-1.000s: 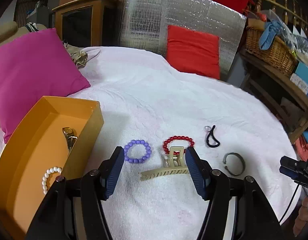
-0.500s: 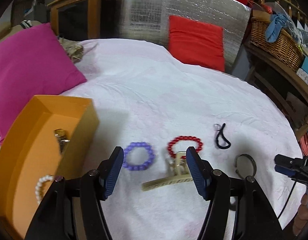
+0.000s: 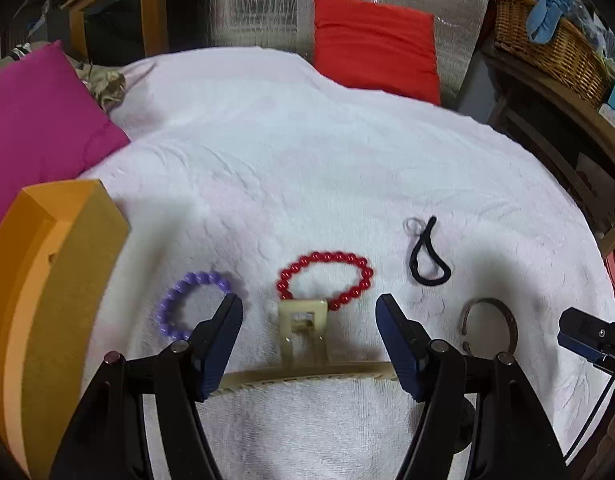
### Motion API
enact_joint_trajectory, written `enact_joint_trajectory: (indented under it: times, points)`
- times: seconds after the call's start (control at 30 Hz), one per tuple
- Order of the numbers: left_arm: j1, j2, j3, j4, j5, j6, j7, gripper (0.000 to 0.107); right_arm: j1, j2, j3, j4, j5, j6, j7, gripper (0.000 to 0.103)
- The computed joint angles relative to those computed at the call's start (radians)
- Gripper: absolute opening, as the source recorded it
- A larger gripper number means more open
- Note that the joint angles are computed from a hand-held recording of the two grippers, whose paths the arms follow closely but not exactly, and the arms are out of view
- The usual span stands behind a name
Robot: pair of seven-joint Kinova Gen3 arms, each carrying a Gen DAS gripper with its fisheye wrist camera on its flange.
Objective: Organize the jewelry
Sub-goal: 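Close left tool on the beige claw clip while right tool closes on the silver bangle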
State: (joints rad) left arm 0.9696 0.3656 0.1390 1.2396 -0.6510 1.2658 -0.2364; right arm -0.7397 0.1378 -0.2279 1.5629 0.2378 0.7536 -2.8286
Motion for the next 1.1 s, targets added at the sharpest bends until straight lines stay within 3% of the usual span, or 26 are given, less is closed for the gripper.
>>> enact_joint_trajectory:
  times: [0.03, 0.1, 0.17, 0.27, 0.47, 0.93, 1.1]
  points:
    - [-0.004, -0.002, 0.001, 0.006, 0.007, -0.010, 0.002, 0.069, -0.002, 0.002, 0.000, -0.003, 0.003, 0.001, -0.001, 0.063]
    - [-0.016, -0.009, 0.005, 0.018, 0.025, -0.031, -0.003, 0.056, -0.007, 0.012, -0.001, -0.013, 0.008, 0.003, 0.002, 0.063]
    - [-0.027, -0.013, 0.010, 0.024, 0.042, -0.041, -0.016, 0.034, -0.014, 0.029, -0.003, -0.030, 0.006, 0.007, 0.018, 0.064]
    - [-0.037, -0.033, 0.012, 0.051, 0.051, -0.063, -0.018, 0.027, -0.039, 0.061, 0.002, -0.069, 0.022, 0.035, 0.035, 0.064]
    - [-0.048, -0.074, 0.028, 0.099, 0.037, -0.100, -0.009, 0.027, -0.106, 0.135, 0.034, -0.162, 0.070, 0.120, 0.033, 0.067]
    - [-0.076, -0.151, 0.076, 0.164, -0.024, -0.105, 0.048, 0.022, -0.324, 0.360, 0.142, -0.477, 0.272, 0.498, 0.044, 0.068]
    - [-0.098, -0.168, 0.081, 0.184, -0.015, -0.111, 0.057, 0.022, -0.366, 0.397, 0.166, -0.521, 0.314, 0.563, 0.078, 0.064]
